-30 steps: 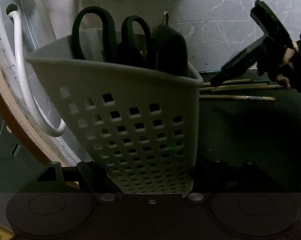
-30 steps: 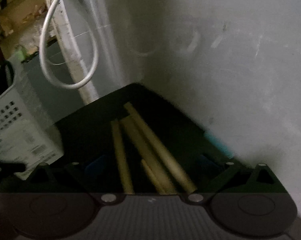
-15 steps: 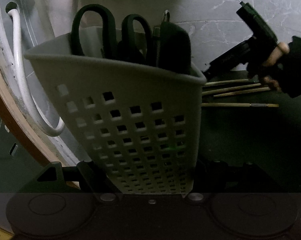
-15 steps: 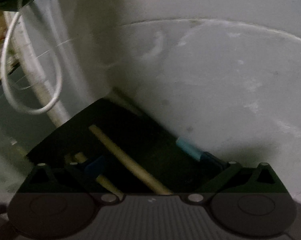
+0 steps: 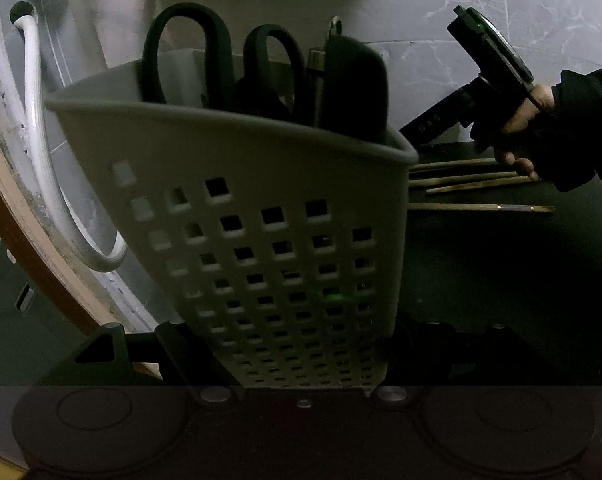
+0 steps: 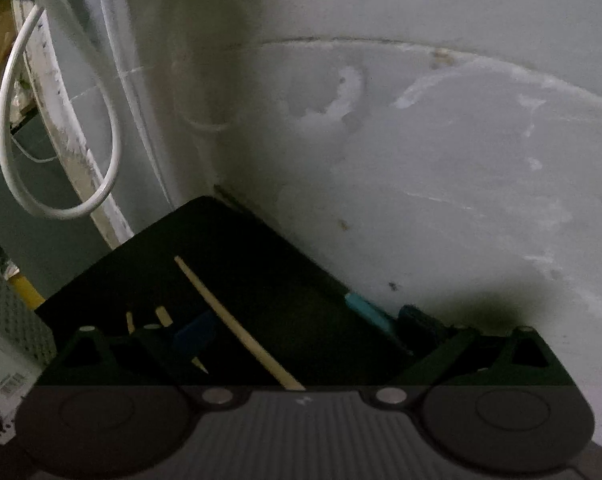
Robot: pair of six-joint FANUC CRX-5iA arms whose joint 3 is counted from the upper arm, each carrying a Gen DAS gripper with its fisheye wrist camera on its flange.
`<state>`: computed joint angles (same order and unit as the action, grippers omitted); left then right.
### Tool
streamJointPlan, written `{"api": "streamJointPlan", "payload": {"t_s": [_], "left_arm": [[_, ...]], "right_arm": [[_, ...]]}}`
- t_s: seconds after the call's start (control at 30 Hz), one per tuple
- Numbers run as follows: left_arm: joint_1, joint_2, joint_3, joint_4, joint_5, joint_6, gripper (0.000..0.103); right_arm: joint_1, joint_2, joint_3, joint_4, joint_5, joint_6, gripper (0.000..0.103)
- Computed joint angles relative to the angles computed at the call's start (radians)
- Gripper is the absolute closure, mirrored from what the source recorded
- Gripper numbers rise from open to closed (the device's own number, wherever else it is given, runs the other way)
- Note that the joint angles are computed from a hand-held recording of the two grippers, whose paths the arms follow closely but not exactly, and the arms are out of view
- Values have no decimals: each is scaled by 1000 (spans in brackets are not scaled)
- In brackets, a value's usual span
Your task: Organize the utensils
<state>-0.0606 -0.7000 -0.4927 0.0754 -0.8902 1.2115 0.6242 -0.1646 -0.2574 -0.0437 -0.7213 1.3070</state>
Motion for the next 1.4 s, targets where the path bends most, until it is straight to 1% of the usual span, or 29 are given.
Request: {"api": "streamJointPlan", "payload": {"t_s": [0.03,0.07,0.1,0.13,0.3,0.37,0.5,0.6,0.63,0.67,0.77,0.83,0.93,1.0,1.07,1.1,1.13,1.17,1.2,1.27,1.33,1.4], "left_arm": [[1,0,-1,1,1,0,22],[3,-2,-3,5,3,-1,22],[3,-2,-4,6,4,-1,22],[4,-3,-6,9,5,-4,22],[21,-13,-18,34,7,-29,22],[28,-16,-23,43,8,-41,22],[44,-22,-32,65,9,-69,22],[51,-26,-35,74,9,-80,22],[54,-28,-37,79,10,-84,22],[54,-29,-38,79,11,-82,22],[57,-33,-44,87,14,-88,22],[62,-35,-48,94,16,-96,22],[68,-40,-54,102,18,-104,22],[72,-46,-60,108,18,-110,22],[73,-47,-61,107,15,-113,22],[75,-51,-63,109,13,-118,22],[75,-52,-63,108,12,-121,22],[75,-57,-63,106,8,-122,22],[74,-58,-63,105,7,-123,22],[73,-60,-64,104,7,-122,22],[72,-61,-65,103,8,-120,22],[66,-61,-65,96,10,-110,22]], "right_arm": [[-3,11,17,-18,-18,22,1],[-20,23,55,-75,-66,79,3],[-51,46,113,-166,-145,152,3],[-66,47,131,-205,-173,196,4],[-78,45,170,-247,-259,277,5],[-70,36,162,-233,-272,286,5],[-74,24,166,-267,-306,310,5],[-46,-3,146,-237,-295,306,5],[-47,-17,144,-245,-302,320,5],[-64,-45,137,-257,-321,348,5],[-38,-87,124,-241,-355,377,7],[-17,-106,119,-225,-396,387,9],[24,-133,101,-177,-440,356,12],[28,-154,88,-166,-459,333,19],[31,-172,74,-158,-471,306,36],[42,-183,61,-138,-470,288,41],[62,-201,36,-103,-450,264,49],[74,-213,19,-79,-437,248,55],[79,-219,12,-67,-432,234,59],[78,-227,7,-53,-431,226,78],[89,-230,-6,-29,-427,226,91],[110,-242,-22,11,-436,222,94]]}}
